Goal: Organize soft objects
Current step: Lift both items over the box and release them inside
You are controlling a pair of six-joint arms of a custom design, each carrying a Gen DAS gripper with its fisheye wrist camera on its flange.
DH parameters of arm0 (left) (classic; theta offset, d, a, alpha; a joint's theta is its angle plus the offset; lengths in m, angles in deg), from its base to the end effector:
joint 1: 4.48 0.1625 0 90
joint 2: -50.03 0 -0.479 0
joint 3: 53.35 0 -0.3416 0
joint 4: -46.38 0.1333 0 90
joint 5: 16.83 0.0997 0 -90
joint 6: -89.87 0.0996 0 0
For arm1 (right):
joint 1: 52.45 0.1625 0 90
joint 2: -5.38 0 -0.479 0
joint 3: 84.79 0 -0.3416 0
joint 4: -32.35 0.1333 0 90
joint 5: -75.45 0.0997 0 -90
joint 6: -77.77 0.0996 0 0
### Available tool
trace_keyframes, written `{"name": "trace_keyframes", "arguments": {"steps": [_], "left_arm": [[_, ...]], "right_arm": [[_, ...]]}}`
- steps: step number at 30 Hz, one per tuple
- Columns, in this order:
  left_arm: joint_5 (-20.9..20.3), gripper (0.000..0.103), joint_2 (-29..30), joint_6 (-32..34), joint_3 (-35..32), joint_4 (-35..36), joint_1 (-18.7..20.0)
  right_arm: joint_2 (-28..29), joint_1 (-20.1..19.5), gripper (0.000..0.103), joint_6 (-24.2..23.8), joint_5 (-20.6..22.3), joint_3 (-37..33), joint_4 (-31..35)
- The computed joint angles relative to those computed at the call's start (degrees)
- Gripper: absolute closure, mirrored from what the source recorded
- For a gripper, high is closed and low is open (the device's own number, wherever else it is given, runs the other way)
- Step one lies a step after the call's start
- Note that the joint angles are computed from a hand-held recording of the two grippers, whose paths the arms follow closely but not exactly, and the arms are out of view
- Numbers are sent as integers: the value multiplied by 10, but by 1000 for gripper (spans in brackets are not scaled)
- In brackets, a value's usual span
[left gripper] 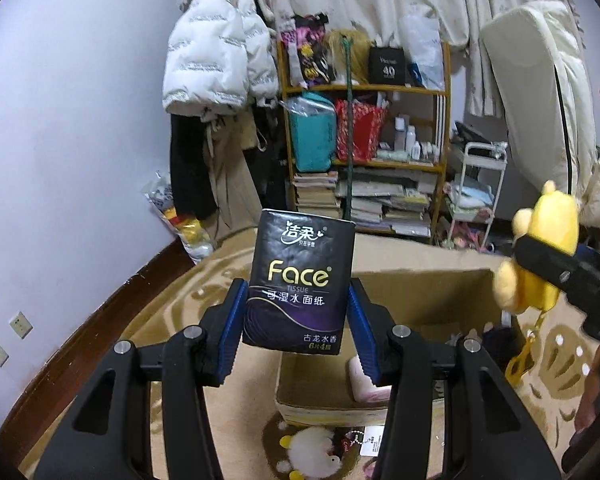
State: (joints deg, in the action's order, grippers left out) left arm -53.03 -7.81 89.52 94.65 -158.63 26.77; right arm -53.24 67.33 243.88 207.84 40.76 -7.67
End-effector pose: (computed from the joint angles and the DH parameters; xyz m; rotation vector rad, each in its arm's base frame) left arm -0.2048 -0.3742 0.2149 0.9069 2.1551 -1.0268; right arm 0.2579 -0.3176 0.1350 0.3287 -2.2138 1.4404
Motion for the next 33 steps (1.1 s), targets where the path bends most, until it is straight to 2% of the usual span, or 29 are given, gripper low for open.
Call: {"name": "trace_keyframes", "arguments": {"steps": [6,9,11,14,19,22,24,26,30,33], "left_arm": [[-26,55,21,-5,-11,12,20],[-34,55,31,0,-14,14,25],[-33,55,40,7,-11,-9,25],[-50,55,33,0,-18,9,34],[-36,49,36,-7,-21,17,41],[-36,47,29,-24,-25,45,47],[-35,42,26,-30,-24,55,47],[-26,27,26,-32,-19,51,42],[-14,25,23,-35,-8,47,31],[-8,16,13,-53,-2,70,26]], "right_arm": [[13,-32,11,9,-21,0,13],[15,-38,11,8,-25,2,10],[15,-43,11,10,-30,4,9],[14,-48,11,12,-32,5,9],[16,-57,9,25,-49,-3,40],[20,-61,6,36,-50,-11,61],[23,-62,2,41,-51,-10,64],[25,-58,0,43,-44,-11,67],[26,-46,0,45,-21,-11,69],[27,-35,0,48,1,-10,65]]}}
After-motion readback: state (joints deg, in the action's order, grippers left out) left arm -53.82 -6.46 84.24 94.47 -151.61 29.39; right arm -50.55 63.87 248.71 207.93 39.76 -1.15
